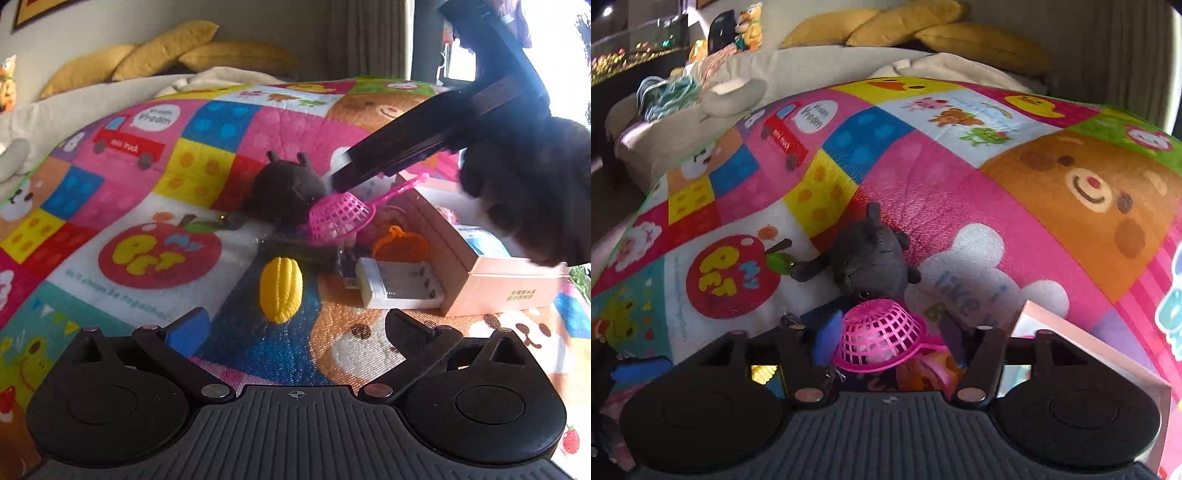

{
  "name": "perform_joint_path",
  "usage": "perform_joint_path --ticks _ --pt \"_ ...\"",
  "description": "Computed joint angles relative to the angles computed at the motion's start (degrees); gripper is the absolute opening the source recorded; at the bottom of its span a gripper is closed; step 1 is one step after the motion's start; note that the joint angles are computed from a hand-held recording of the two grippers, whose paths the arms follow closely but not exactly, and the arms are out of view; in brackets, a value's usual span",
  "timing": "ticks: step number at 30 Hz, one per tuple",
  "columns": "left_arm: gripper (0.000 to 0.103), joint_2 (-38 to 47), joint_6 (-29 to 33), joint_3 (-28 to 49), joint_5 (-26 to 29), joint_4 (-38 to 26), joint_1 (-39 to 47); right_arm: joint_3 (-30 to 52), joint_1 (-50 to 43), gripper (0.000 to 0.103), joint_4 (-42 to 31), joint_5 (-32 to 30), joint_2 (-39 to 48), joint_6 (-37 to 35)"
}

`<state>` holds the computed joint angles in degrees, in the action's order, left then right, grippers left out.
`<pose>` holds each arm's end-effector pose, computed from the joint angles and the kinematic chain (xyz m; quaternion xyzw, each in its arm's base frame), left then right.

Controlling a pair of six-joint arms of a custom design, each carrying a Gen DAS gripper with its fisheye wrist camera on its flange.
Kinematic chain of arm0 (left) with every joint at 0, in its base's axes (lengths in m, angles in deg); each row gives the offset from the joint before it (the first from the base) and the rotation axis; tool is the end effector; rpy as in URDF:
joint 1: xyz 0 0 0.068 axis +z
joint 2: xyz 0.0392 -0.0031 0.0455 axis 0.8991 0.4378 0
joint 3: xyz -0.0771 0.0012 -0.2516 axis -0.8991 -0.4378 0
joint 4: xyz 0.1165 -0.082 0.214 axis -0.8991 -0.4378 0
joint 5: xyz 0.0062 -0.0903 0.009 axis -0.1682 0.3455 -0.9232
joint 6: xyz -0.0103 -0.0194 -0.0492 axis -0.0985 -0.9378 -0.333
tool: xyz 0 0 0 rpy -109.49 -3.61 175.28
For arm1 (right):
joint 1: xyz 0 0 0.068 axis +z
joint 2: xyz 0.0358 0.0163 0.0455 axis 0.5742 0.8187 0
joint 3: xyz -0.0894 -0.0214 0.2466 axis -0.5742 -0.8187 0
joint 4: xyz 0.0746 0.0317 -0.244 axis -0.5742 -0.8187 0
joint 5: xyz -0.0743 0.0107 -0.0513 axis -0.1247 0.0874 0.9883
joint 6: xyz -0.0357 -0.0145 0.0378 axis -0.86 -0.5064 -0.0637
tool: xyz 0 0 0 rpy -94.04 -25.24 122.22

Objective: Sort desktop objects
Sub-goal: 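Grasp the pink strainer with the right gripper and lift it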

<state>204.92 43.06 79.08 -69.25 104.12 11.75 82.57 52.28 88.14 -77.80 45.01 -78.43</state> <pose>0.2201 -0.2478 0.0297 -0.0295 0.8772 -0.0448 0.4772 0.3895 0.1289 0.0859 -0.3455 0.8538 0.0862 0.3797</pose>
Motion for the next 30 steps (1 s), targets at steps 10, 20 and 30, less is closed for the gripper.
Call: perform_joint_path --ticks 10,20,30 --pt "0.103 -1.32 -2.07 -2.09 0.53 0.64 0.13 0.59 4.1 0.057 3.6 7.72 3.63 -2.98" --pt "0.103 -0.77 0.84 0.93 -0.97 -0.44 -2.89 -36.94 -15.77 0.057 0.88 -19.6 -39.12 -5.98" --pt "0.103 5.69 4.97 13.49 -4.59 -10.11 -1.51 -52.5 -36.12 0.075 21.14 -33.04 -27.58 -9.93"
